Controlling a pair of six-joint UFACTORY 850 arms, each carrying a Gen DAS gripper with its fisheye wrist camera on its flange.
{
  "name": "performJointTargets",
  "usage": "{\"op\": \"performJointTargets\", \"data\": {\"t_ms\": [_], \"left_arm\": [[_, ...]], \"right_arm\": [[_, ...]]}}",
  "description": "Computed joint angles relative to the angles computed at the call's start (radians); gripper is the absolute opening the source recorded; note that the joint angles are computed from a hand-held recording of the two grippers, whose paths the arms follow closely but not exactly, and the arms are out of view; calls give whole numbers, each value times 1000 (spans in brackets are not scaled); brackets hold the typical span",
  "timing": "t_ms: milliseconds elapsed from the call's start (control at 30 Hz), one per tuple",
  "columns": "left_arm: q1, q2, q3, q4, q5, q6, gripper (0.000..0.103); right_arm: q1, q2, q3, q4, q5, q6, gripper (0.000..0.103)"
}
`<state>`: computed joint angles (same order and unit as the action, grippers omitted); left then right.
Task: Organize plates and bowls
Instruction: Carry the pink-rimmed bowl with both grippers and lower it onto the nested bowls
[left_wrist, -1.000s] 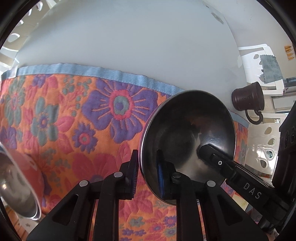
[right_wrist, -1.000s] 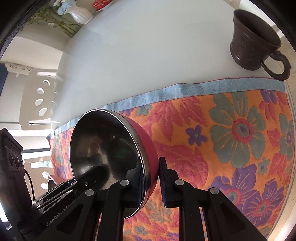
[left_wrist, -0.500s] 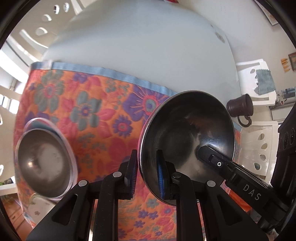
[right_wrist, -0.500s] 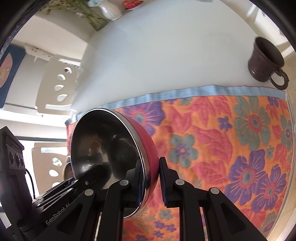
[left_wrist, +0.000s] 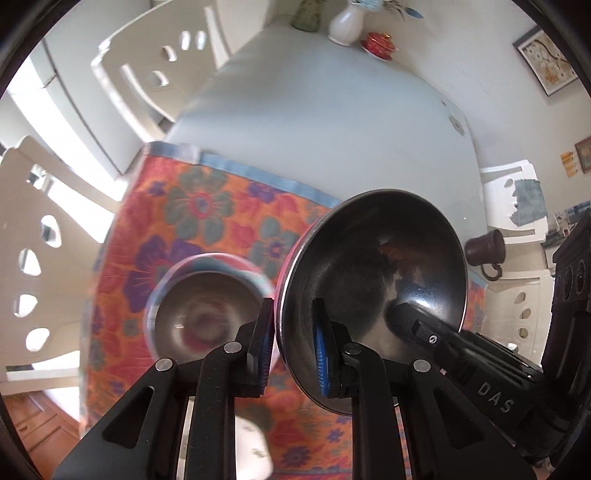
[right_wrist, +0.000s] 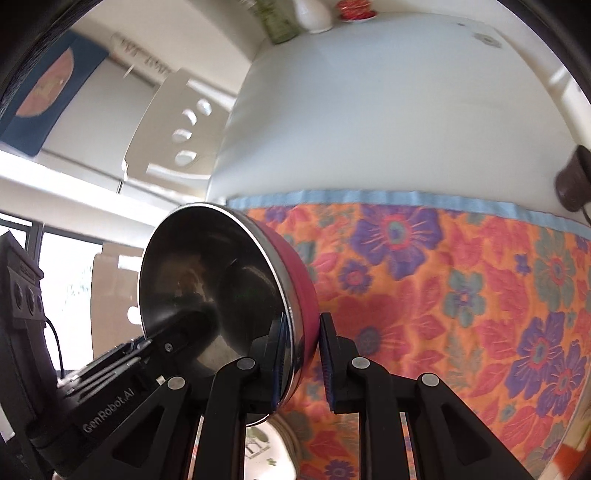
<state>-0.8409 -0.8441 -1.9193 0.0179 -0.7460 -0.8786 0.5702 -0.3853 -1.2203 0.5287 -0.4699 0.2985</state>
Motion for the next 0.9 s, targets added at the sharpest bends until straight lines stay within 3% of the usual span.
{"op": "performJointTargets", "data": {"t_ms": [367,600,900], "left_arm": [[56,110,256,-57,83,51,17],[64,123,313,-61,120,80,18],[95,155,406,-231,217,215,18]], "right_arm": [[90,-169,-107,66,-49,-19,18],[107,-213,-132,78,-57,-15,18],[128,-262,-205,-56,-105,82,18]]}}
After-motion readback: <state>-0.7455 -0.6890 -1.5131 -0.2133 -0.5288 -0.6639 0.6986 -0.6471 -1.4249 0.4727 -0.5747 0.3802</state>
